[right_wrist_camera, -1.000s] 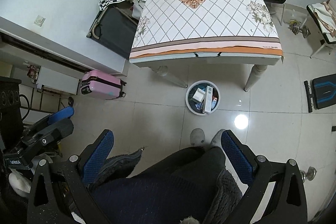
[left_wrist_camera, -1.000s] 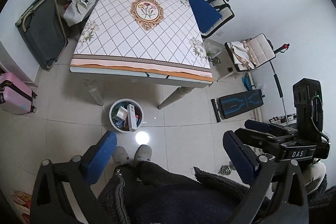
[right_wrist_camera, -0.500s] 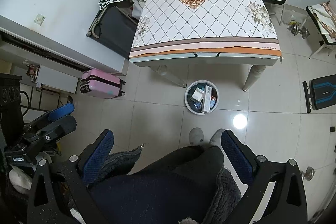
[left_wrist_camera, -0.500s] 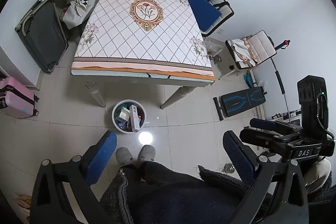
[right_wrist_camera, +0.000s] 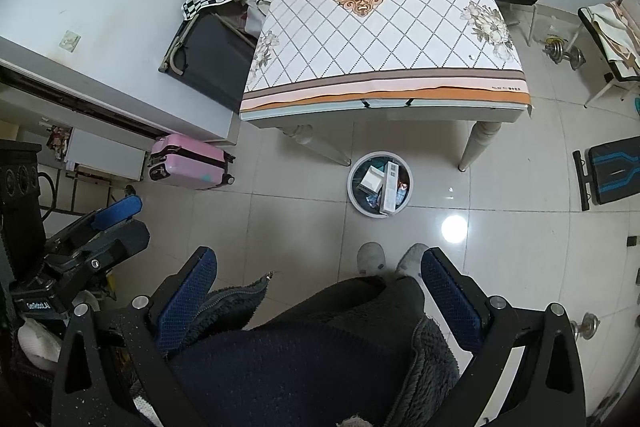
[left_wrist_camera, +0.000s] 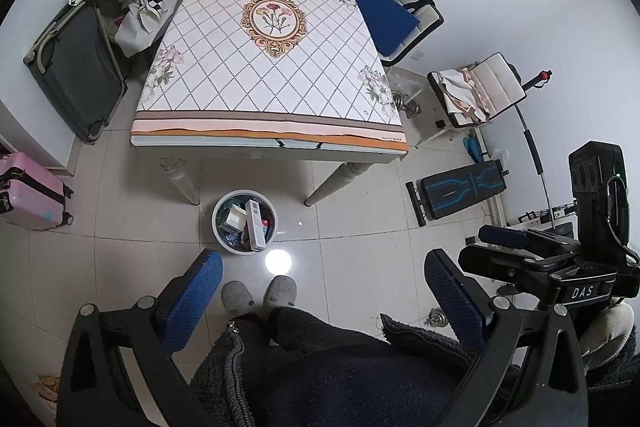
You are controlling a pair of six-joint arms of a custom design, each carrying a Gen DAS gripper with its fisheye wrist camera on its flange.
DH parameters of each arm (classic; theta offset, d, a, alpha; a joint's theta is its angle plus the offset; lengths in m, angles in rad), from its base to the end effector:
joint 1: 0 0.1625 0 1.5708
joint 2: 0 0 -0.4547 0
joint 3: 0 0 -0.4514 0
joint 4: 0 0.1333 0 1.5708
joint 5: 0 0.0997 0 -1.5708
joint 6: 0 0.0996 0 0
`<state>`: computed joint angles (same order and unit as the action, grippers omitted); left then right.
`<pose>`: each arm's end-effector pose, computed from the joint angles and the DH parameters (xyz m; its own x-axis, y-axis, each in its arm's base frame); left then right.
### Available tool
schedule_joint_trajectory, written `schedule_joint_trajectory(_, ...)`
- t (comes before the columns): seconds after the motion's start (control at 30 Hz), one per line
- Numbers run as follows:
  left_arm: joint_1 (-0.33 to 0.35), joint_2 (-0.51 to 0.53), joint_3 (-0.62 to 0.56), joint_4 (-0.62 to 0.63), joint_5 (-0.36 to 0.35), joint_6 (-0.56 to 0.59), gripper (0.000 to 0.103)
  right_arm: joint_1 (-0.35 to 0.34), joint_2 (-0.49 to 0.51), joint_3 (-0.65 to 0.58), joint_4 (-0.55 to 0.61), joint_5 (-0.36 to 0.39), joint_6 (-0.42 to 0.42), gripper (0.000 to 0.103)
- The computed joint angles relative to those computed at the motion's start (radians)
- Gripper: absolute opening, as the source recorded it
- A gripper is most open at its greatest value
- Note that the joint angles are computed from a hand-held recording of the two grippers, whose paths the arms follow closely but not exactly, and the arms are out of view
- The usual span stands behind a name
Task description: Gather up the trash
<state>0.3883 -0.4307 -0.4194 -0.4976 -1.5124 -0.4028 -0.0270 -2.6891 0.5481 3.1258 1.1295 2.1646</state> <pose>-0.6751 -0.4265 0.5725 -0.6905 0.7098 -0.1391 0.6869 0.7038 0.1812 0.6809 -0.1943 0.6111 -0.8087 0.5279 0.2593 0.2905 0.7418 -0.6044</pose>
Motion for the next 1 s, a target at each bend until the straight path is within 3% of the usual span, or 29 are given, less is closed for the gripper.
schedule_joint_trajectory(1.0, 0.009, -0.021, 0.067, -0.017, -0.001, 0.007, 0.103, -0.006, -0.015, 0.054, -0.030, 0.018, 0.029, 0.103)
